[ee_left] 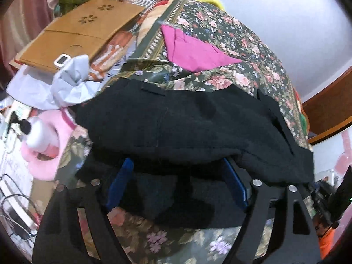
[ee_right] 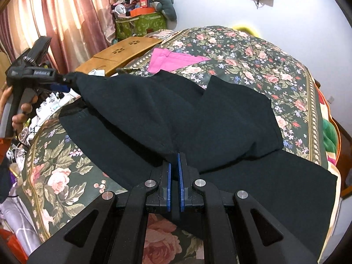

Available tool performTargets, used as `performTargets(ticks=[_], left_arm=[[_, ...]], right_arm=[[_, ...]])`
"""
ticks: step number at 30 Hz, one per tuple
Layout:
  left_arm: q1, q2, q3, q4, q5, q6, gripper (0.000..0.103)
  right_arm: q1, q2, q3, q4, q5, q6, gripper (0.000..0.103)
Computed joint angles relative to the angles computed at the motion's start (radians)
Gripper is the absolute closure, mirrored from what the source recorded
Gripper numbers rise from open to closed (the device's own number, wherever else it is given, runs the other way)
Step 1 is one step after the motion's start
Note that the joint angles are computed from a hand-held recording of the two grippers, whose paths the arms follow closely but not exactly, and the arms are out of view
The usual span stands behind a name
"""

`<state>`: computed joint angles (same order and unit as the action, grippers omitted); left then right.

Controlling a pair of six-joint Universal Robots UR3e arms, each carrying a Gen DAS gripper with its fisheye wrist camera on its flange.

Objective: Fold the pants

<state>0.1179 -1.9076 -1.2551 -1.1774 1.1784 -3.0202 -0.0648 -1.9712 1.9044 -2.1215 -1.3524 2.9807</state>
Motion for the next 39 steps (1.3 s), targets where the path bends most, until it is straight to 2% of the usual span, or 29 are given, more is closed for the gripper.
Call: performTargets(ticks=[6,9,13,17,21,24,31,39], left_arm=[[-0.028,0.107,-0.133,0.086,0.134,0.049,0.023],[-0.039,0.145,-0.171,0.129,0.179,0.058,0.023],[-0.04,0.155,-0.154,0.151,0.186,0.043,0.023],[-0.065,0.131,-0.101,0.181,0.204,0.022,0.022],[-0.123,0.062,0.004,0.203,0.267,0.019,0.02],[-0.153,0.004,0.085,0.206,0.294,0.029,0.017],[-0.202,-0.171,0.326,0.157,0.306,0.029,0.014],[-0.237,-0.441,0.723,0.007,0.306,0.03,0.014]], right_arm=[[0.012,-0.013,-0.012,0.021,-0.007,0.019,0.094],[-0.021,-0.042,-0.02,0.057,0.025,0.016,0.093],[-0.086,-0.074,-0.059,0.124,0.082,0.01,0.091],[-0.136,-0.063,-0.104,0.119,0.107,0.016,0.079],[-0.174,-0.011,-0.154,0.091,0.119,0.027,0.066],[-0.166,0.075,-0.214,0.062,0.092,0.028,0.062],[-0.153,0.31,-0.372,0.021,0.066,0.017,0.061],[-0.123,0.615,-0.623,0.065,0.042,0.002,0.061]])
